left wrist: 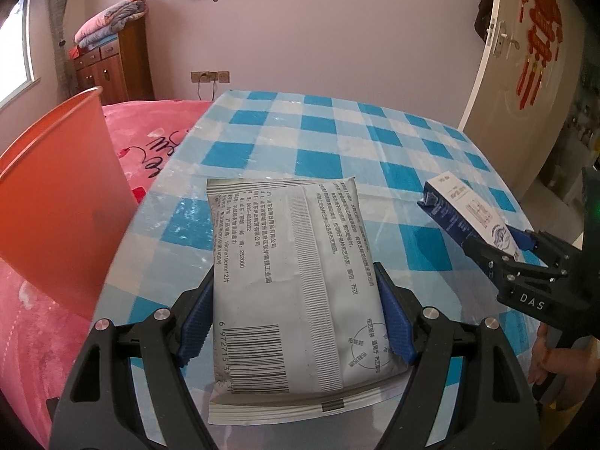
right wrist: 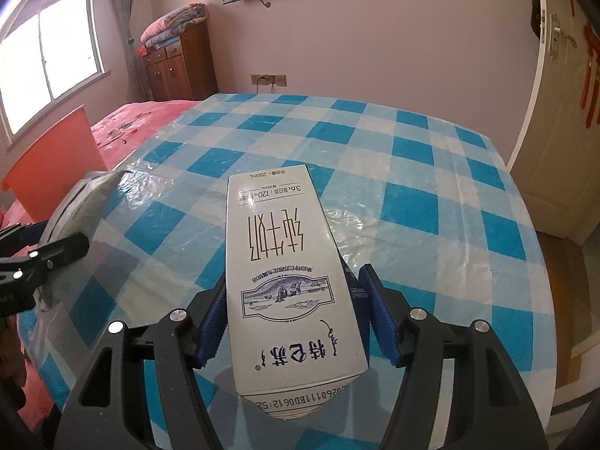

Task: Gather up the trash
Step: 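Lift the white packet with the left gripper while the right gripper lifts the carton, then carry the packet and carton over the orange bucket and open both grippers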

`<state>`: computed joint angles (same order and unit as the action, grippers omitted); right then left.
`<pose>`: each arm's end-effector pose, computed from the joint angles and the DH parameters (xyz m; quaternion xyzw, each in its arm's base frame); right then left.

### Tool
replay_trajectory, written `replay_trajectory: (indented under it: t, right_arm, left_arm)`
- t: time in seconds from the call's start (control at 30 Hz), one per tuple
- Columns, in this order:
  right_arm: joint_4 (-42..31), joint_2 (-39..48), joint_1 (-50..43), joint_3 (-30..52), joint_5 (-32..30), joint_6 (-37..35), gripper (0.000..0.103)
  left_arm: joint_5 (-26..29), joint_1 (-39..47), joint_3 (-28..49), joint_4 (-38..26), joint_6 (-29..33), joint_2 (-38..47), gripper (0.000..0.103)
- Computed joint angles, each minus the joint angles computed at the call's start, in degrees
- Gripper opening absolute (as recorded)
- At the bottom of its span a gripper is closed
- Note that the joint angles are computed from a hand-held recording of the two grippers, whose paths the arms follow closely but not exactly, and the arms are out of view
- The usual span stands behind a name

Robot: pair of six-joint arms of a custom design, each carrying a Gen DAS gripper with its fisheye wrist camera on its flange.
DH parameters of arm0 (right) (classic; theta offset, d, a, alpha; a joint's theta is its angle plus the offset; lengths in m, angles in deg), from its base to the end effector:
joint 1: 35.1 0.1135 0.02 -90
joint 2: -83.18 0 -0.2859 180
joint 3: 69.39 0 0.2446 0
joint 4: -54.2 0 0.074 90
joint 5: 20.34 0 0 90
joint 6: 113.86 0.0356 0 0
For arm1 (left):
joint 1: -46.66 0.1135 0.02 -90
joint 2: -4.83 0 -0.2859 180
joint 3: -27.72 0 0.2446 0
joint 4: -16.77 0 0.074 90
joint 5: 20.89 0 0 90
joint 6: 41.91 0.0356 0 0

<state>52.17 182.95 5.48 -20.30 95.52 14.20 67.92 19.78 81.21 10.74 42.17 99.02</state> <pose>0.2286 0.1754 0.1217 0.0512 0.9248 0.0334 0.3754 0.2692 -0.1356 0.1593 0.1653 0.9147 -0.0948 0.3564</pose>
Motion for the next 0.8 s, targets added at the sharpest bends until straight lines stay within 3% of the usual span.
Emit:
replay_trajectory:
  t: [0.8]
  right_arm:
    - [-4.81,-1.41,6.95,4.37,0.65,3.8,0.066]
  left_arm:
    - [0.72,4.9,-2.51,-1.47,3.25,-7.91,0.077]
